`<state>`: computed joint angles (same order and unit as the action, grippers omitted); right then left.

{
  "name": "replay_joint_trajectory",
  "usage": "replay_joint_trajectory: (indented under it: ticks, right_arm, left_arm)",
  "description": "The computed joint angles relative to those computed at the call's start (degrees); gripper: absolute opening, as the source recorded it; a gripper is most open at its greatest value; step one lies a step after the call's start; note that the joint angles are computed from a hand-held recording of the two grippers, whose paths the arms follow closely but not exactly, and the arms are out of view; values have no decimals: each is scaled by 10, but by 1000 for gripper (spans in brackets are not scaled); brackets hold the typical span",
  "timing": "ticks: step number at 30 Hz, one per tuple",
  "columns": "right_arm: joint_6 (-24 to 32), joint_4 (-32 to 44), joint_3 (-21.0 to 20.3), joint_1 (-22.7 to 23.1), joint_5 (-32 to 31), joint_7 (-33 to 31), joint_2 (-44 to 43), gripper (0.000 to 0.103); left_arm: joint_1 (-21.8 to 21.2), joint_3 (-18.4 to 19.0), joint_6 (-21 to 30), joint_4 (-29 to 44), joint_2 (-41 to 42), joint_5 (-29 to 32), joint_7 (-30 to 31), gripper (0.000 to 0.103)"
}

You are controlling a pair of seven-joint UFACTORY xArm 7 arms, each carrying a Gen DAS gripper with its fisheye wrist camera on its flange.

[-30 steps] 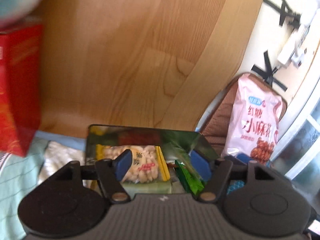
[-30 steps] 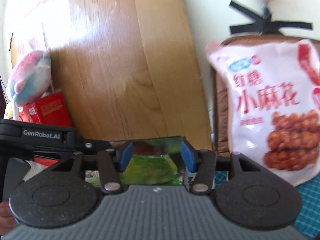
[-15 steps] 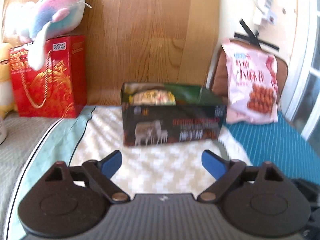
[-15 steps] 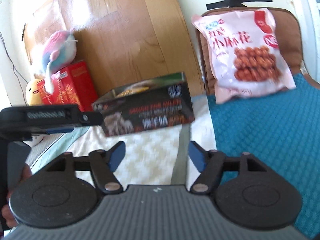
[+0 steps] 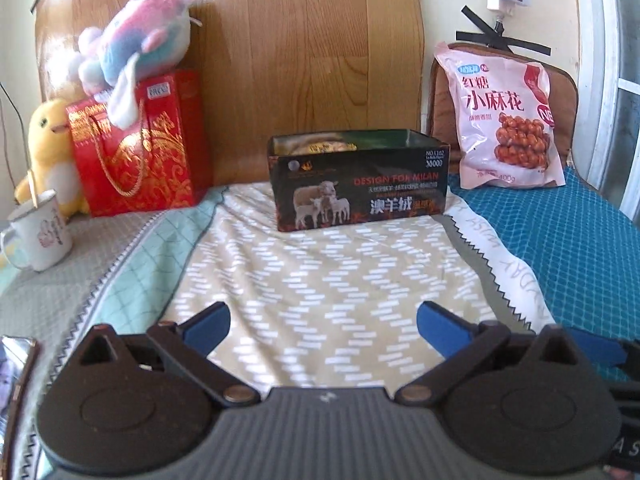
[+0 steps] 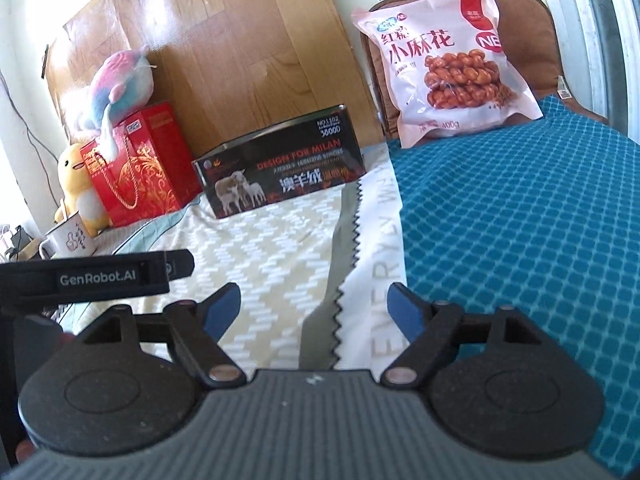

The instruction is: Organize snacks

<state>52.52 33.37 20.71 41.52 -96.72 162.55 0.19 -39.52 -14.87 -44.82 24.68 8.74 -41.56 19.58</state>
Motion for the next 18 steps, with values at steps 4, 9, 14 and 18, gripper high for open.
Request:
replay_joint_trajectory:
  ticks: [4, 9, 14, 18]
  right_arm:
    - [6, -5, 6, 7, 5, 3, -6, 82]
    - [12, -13, 11, 12, 7, 14, -15, 82]
    - [15, -18, 14, 14, 6, 23, -21, 83]
    - [16, -19, 14, 15, 8, 27, -21, 83]
  left_arm:
    - [-11, -6, -29, -6, -3, -29, 9, 103]
    - [-15, -11, -37, -5, -4, -53, 15, 103]
    - [-24, -15, -44, 4, 2, -95, 39, 103]
    - [-33, -18, -48, 15, 10, -132, 66, 103]
